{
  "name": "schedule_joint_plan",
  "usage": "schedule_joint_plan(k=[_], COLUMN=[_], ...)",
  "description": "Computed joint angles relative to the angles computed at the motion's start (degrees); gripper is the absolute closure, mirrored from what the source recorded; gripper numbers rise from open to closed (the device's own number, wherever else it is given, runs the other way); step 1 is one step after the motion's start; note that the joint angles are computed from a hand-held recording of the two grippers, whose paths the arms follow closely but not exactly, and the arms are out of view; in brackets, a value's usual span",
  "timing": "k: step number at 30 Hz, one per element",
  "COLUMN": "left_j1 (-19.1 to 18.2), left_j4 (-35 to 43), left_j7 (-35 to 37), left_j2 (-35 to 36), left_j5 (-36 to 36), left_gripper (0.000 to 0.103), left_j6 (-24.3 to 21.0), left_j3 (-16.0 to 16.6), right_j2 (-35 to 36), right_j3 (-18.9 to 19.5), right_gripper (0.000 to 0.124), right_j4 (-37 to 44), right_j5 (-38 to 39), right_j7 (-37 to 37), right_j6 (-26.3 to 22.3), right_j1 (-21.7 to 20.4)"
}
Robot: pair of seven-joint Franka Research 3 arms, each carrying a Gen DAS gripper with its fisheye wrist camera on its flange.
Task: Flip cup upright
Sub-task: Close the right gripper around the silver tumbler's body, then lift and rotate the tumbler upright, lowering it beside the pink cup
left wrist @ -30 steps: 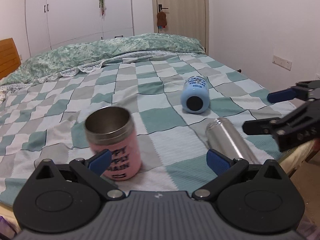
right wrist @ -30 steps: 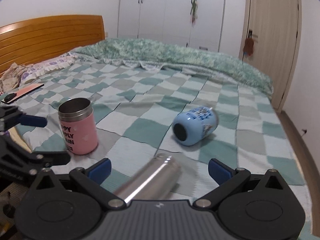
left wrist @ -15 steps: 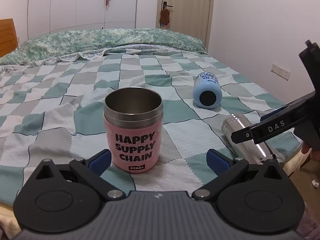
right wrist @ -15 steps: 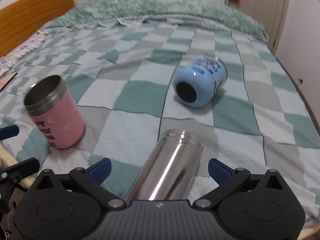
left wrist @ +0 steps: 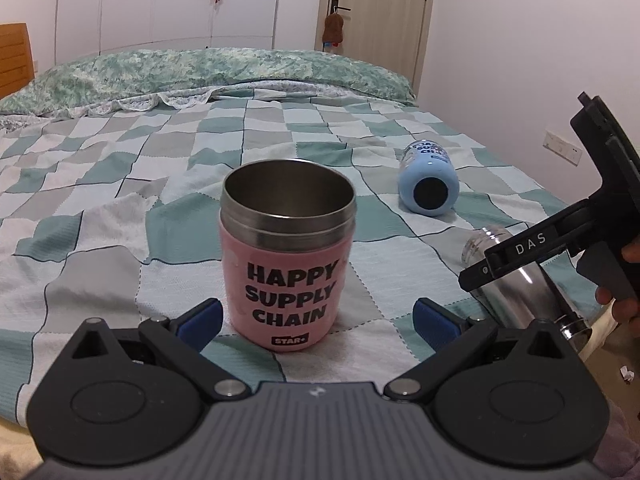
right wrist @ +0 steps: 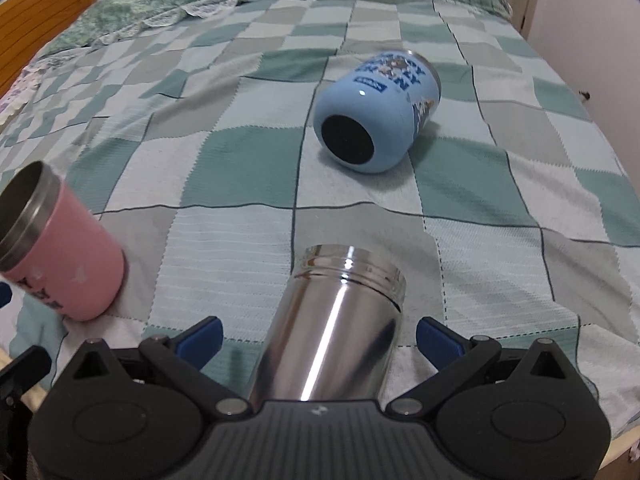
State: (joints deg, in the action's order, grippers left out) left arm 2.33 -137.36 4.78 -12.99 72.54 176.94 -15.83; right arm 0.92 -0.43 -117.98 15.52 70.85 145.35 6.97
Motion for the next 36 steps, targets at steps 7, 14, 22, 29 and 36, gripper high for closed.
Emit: schedule_joint_plan(k=[7,14,22,29,36], left_j1=[0.39,-0.02,-1.14,-1.41,-0.55], left_j4=[0.62,1.67,2.20,2.15,1.99], left_j7=[-0.68,-3.06,-3.42,-3.25,-6.95], left_j2=[1.17,2.23,2.80,2.79,1.83], left_j5=[1.04,3.65,4.40,4.18,7.69], left_gripper=[0.000,0.000,0.000,0.000,0.000], left_j6=[0.69,1.14,1.08,0.99,2.21], left_j3=[0.37,1.17,2.17,2.40,2.31], right_j2=[2.29,2.58,0.24,-2.96,-8.35], right_j3=[-0.15,-0.26,-0.19,-0.67,-2.71], right_gripper=[0.037,0.055,0.058,0.058,0.059], right_j4=[2.60,3.22,0.35,-3.06,-7.47], right_j5=[0.79,3.65,10.24,18.87,37.37], right_j7=[0.36,-0.95,-8.32,-17.39,-36.23], right_j6=[-2.81,-3.49,-1.40,1.66,4.02], right_j1=[-0.21,-0.79,-1.21,-0.88,0.88])
